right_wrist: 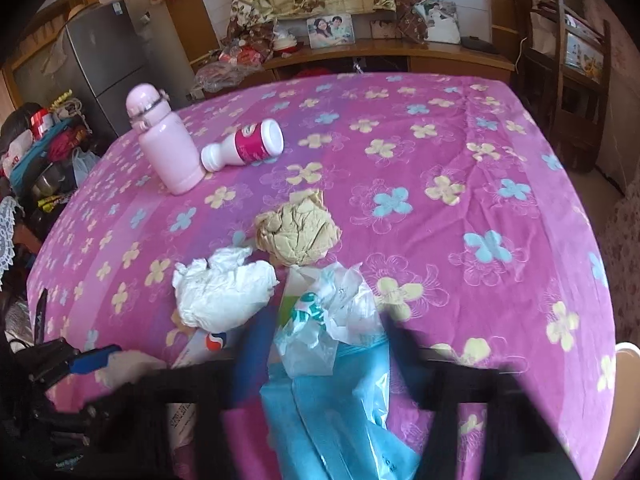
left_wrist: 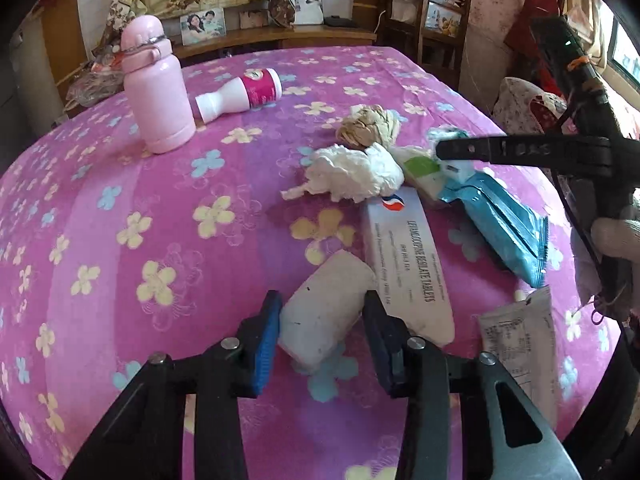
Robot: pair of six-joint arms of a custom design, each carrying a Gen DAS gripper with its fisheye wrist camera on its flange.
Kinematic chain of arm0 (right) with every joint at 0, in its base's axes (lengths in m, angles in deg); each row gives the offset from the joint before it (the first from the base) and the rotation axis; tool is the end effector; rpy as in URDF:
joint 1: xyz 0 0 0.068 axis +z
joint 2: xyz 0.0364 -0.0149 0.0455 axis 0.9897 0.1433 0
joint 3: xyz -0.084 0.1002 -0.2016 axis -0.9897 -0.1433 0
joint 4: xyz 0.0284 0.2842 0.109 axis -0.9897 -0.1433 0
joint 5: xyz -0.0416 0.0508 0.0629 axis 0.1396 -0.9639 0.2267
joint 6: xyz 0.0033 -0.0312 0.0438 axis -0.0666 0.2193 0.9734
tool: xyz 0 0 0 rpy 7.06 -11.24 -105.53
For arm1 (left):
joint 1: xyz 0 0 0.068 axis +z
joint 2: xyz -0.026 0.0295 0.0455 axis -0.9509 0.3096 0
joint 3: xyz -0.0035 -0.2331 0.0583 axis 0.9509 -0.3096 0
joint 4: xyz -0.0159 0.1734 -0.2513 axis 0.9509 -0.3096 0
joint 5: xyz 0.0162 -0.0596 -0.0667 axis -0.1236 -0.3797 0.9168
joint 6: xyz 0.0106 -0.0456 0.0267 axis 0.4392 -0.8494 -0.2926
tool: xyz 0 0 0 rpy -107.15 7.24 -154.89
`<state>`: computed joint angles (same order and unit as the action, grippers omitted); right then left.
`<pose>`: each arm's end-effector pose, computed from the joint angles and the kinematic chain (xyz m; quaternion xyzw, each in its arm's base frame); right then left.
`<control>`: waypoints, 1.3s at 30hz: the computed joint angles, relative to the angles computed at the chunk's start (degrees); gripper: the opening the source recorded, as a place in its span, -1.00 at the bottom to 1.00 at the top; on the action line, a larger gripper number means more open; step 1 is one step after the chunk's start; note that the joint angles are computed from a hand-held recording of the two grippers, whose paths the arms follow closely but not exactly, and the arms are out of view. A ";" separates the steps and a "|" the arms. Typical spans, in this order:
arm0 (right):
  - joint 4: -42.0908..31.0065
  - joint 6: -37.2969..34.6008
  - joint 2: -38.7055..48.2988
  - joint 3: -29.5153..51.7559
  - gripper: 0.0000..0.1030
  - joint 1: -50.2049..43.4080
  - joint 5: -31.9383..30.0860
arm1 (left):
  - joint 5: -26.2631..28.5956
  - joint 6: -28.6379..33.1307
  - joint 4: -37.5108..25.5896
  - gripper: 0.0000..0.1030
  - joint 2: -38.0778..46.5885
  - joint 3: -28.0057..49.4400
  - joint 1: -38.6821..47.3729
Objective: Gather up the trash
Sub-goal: 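Grasp the white foam piece with the left tool while the right tool grasps the clear plastic wrapper, then carry the foam piece and plastic wrapper with both tools over the white bin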
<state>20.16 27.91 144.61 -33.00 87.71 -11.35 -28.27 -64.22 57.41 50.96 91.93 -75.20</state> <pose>0.3366 0.0410 0.1563 -0.0361 0.9484 0.1055 0.2967 0.2670 -0.0241 0.1463 0.2007 0.9330 -0.0892 0.2852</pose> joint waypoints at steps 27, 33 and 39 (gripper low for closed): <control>-21.77 -10.00 -50.77 -21.52 -0.56 -18.09 -12.30 | -3.30 -13.57 -9.74 -0.40 -16.58 1.85 -17.25; -28.27 -17.30 -55.38 -22.79 -0.56 -30.29 -18.72 | -8.10 -18.93 -9.03 -0.40 -15.31 3.77 -26.43; -34.83 -29.37 -54.43 -21.71 -0.56 -46.96 -26.46 | -12.72 -23.44 -6.87 -0.40 -10.50 6.85 -35.96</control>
